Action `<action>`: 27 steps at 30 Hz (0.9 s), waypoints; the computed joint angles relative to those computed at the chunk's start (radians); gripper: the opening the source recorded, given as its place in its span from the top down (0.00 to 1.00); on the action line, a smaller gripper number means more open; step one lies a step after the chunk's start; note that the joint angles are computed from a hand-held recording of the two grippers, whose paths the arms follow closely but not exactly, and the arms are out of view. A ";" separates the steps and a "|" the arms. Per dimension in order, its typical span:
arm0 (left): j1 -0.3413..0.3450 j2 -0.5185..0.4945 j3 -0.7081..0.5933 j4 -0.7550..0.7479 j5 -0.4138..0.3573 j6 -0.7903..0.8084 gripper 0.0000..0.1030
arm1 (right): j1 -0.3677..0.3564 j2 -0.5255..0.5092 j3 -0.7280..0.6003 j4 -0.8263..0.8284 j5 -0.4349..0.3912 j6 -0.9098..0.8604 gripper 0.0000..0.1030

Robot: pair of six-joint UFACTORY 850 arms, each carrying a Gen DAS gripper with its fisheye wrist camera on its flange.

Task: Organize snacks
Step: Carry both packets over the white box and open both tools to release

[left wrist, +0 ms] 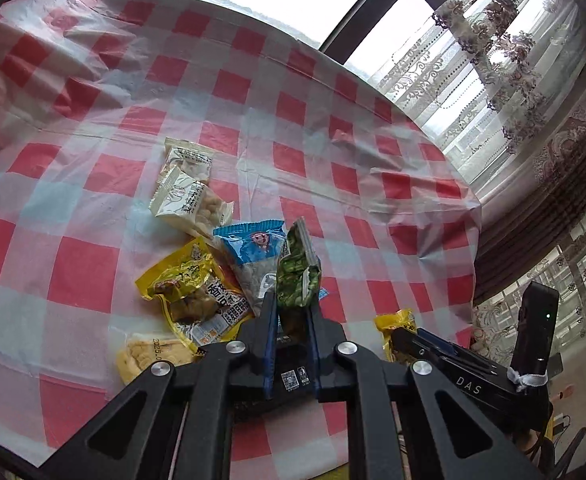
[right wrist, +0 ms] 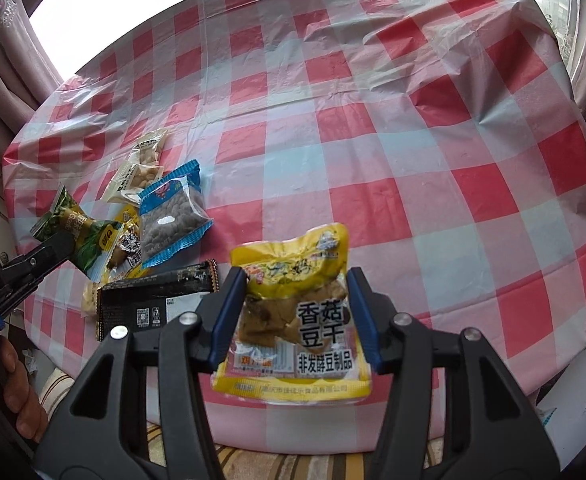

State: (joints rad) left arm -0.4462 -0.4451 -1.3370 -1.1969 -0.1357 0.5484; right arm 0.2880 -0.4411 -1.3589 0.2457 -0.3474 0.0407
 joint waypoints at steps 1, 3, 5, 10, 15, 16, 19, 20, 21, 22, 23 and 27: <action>-0.011 -0.005 -0.011 0.027 -0.008 -0.018 0.87 | -0.007 0.015 0.017 0.018 0.004 -0.012 0.46; -0.035 -0.019 -0.036 0.092 -0.025 -0.065 0.87 | -0.024 0.046 0.055 0.051 0.013 -0.035 0.46; -0.056 -0.038 -0.067 0.124 -0.056 -0.082 0.87 | -0.045 0.078 0.093 0.093 0.020 -0.070 0.46; -0.117 -0.103 -0.177 0.290 -0.138 -0.195 0.87 | -0.112 0.151 0.182 0.180 0.035 -0.130 0.46; -0.180 -0.182 -0.310 0.395 -0.236 -0.246 0.87 | -0.199 0.219 0.264 0.235 0.042 -0.166 0.46; -0.192 -0.201 -0.340 0.409 -0.258 -0.252 0.87 | -0.218 0.232 0.282 0.256 0.042 -0.181 0.46; -0.226 -0.262 -0.438 0.461 -0.328 -0.280 0.87 | -0.269 0.268 0.331 0.265 0.049 -0.188 0.46; -0.236 -0.283 -0.472 0.475 -0.350 -0.287 0.87 | -0.287 0.277 0.345 0.278 0.048 -0.197 0.46; -0.246 -0.304 -0.505 0.487 -0.374 -0.292 0.87 | -0.304 0.285 0.358 0.291 0.049 -0.205 0.46; -0.257 -0.330 -0.545 0.508 -0.401 -0.306 0.87 | -0.320 0.292 0.370 0.299 0.049 -0.210 0.46; -0.268 -0.356 -0.587 0.532 -0.428 -0.324 0.87 | -0.336 0.300 0.383 0.305 0.050 -0.213 0.46; -0.300 -0.446 -0.730 0.581 -0.529 -0.365 0.87 | -0.388 0.317 0.421 0.354 0.050 -0.254 0.46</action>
State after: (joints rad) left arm -0.7459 -0.8915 -2.0666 -0.6157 -0.6648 0.1836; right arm -0.1003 -0.1236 -0.9375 0.5997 -0.2974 -0.2135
